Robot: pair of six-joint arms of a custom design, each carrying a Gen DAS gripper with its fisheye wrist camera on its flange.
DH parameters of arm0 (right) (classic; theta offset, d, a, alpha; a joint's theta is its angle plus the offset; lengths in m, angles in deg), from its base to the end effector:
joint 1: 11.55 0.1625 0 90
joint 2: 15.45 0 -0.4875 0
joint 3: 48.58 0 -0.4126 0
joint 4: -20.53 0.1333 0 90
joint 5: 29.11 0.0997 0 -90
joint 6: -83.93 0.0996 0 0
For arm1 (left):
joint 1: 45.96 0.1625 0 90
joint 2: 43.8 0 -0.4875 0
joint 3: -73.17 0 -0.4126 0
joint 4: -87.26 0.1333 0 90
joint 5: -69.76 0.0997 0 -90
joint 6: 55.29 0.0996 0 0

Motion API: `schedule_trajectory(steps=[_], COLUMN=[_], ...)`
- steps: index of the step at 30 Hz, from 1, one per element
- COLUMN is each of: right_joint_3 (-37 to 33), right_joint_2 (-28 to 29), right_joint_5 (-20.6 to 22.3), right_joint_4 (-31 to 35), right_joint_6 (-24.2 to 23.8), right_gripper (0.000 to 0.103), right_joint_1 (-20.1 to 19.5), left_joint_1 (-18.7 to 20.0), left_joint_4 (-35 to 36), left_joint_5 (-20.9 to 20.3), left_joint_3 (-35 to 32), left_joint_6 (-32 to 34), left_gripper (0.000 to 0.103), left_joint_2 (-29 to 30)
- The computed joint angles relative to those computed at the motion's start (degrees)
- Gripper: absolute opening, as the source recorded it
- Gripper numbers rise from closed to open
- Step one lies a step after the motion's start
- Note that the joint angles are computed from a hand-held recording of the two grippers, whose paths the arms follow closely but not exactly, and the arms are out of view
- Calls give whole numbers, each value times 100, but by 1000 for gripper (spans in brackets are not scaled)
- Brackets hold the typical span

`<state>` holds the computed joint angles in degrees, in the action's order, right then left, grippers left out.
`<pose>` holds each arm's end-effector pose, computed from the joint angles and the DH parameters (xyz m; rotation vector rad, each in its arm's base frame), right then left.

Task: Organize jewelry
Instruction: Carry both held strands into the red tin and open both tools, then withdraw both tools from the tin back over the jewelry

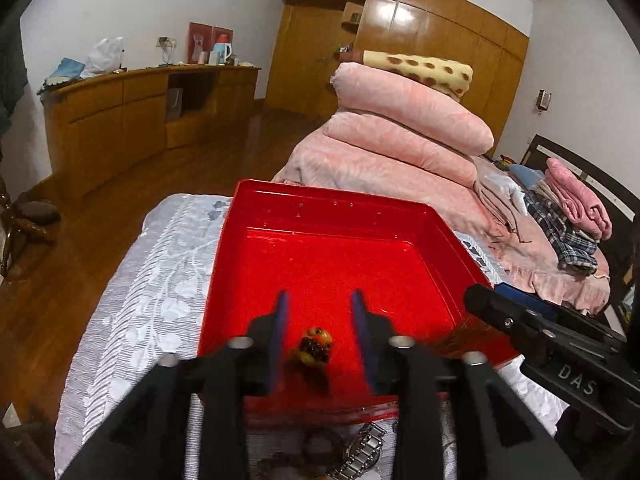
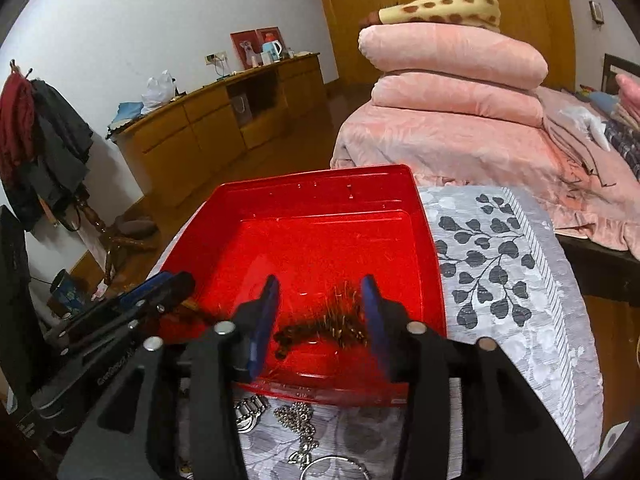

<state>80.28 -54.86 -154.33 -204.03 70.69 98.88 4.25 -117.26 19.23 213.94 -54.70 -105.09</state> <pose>0.2486 -0.4502 0.0726 0.3905 -2.3781 1.0380 -0.1275 -0.4603 0.1787 0.5966 2.4421 -1.0435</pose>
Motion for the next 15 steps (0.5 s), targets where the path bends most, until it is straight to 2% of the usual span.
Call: schedule_trajectory(steps=[4,7,9,12,15], right_joint_3=[68,246,407,721,1051], right_joint_2=[-20,-35,-22,41,193], right_joint_5=[3,-48,-109,-195,-335], right_joint_4=[-116,-414,-677,-1025,-1280], right_joint_6=[0,-93,-148,-147,49], right_gripper=[46,50,54,56,56], right_joint_1=[22,116,179,232,251], left_joint_1=[-74,-186,-301,-406,-503], left_joint_4=[-70,-253,-398,-469,-390], left_joint_5=[85,206,359,428,579], left_joint_3=[105,318,536,913,1290], left_joint_6=[-21,79,81,73,-88], left_gripper=[49,58,70,72,74], left_joint_2=[-150,-342,-494,-803,-1063])
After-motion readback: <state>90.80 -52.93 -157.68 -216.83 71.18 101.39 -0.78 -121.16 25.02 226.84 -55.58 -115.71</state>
